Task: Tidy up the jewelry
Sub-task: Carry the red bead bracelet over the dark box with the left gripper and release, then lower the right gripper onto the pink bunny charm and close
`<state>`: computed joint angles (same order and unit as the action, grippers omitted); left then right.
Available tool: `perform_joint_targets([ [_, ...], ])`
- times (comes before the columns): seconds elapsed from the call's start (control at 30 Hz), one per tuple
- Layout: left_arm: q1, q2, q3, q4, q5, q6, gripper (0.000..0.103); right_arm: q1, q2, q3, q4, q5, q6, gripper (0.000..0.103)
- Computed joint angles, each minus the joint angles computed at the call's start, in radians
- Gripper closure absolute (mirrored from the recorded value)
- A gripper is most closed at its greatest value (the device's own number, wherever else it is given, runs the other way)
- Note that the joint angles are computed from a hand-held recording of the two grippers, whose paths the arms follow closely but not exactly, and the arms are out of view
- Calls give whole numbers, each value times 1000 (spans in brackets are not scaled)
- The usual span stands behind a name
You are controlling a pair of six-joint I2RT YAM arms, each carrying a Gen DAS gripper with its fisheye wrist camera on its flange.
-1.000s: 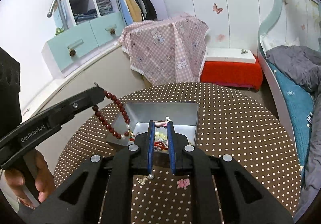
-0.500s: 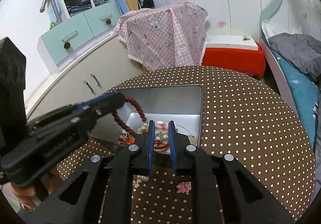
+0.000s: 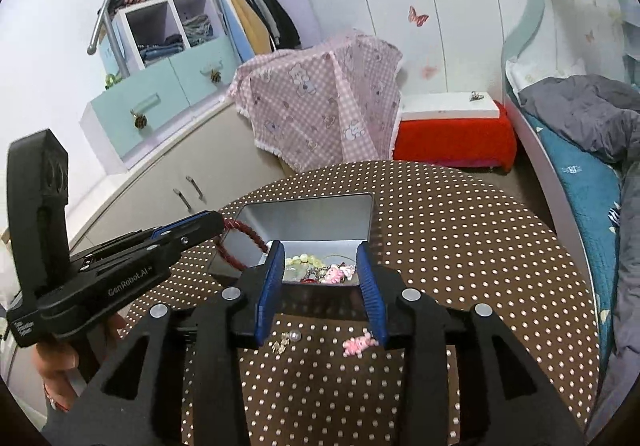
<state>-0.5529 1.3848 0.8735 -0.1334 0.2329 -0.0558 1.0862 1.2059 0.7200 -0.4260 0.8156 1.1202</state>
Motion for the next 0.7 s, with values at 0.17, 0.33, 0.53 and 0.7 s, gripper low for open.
perform_joint_targets([
  [0.17,7,-118,-93,42,-37,7,31,73,22,24,-77,45,96,66],
  [0.33,16,-204,-140,16,-26,5,31,134,51,35,-129,70,187,65],
  [0.53,33,-267,-176,-18,-14,5,31,167,83,29,-122,57,237,63],
  [0.7,66,-284,-209,-29,-8,16,31,187,94,10,-115,47,275,61],
])
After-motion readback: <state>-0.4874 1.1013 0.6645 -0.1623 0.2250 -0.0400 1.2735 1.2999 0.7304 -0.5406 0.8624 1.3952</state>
